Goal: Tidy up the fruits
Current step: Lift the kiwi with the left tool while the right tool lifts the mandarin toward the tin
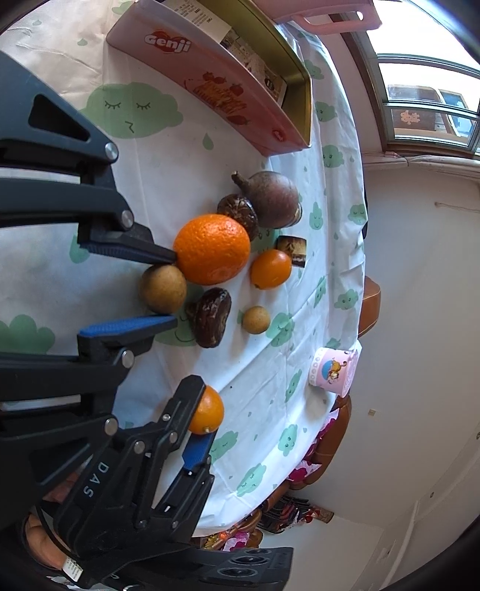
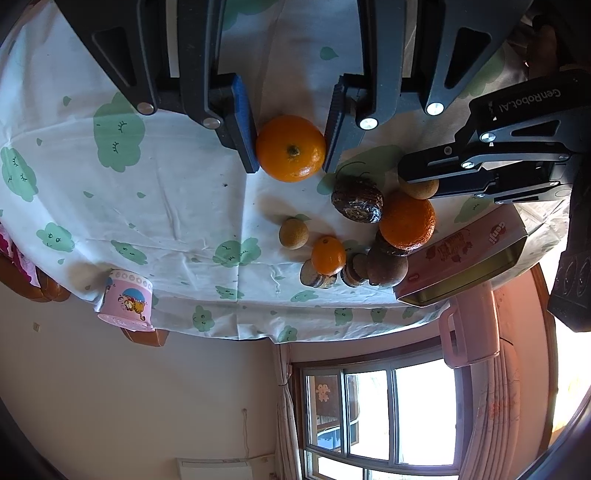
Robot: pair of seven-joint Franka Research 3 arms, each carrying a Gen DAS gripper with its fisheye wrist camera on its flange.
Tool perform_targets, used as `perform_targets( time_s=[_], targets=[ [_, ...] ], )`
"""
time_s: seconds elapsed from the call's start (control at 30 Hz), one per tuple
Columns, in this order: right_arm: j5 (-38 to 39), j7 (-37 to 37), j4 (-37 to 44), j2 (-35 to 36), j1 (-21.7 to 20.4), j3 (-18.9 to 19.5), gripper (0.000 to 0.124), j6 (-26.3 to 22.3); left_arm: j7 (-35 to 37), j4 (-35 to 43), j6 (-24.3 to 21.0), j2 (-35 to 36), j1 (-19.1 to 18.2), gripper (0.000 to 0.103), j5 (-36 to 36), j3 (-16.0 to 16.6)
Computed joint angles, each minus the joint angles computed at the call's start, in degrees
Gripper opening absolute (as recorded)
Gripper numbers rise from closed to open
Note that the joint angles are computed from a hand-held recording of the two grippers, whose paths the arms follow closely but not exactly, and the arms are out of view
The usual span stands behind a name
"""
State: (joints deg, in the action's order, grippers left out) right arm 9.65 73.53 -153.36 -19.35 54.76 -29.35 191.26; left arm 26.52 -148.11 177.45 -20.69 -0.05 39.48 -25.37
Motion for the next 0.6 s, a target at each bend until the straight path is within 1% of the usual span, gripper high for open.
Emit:
perform_targets(
  time_s=[0.07, 0.17, 0.23, 0.33, 0.47, 0.6],
  targets=[
    [-0.3, 0.0, -0.3, -0.4, 0.7, -0.7, 0.037, 0.5, -1.0, -0.1, 0.3, -0.6, 1.4, 0.029, 0.9, -1.1],
    [-1.2, 0.7, -0.5, -0.7, 1.3, -1.3, 0.037, 1.5, -3.4, -0.4, 0.8, -2.1, 4.8, 0.029, 3.0, -4.0],
    [-2.1, 1.5, -0.7, -0.6, 1.5, -1.6, 0.037, 2.2, -4.5, -0.5, 1.4, -2.9, 6.3, 0.029, 3.9, -5.2],
    [-4.3, 3.2, -1.0, -0.7, 1.6, -2.0, 0.037, 3.3, -6.2, -0.5, 1.7, -4.4, 9.4, 0.029, 5.3, -7.9],
    [-7.1, 5.4, -1.4, -0.5, 0.5, -1.1, 0.037, 4.7, -7.6, -0.7, 2.5, -6.3, 12.4, 0.029, 6.2, -10.6],
    [-10.4, 7.9, -1.7, -0.5, 0.4, -1.7, 0.037, 6.1, -8.1, -0.9, 2.8, -7.8, 14.5, 0.029, 6.2, -12.6]
  ],
)
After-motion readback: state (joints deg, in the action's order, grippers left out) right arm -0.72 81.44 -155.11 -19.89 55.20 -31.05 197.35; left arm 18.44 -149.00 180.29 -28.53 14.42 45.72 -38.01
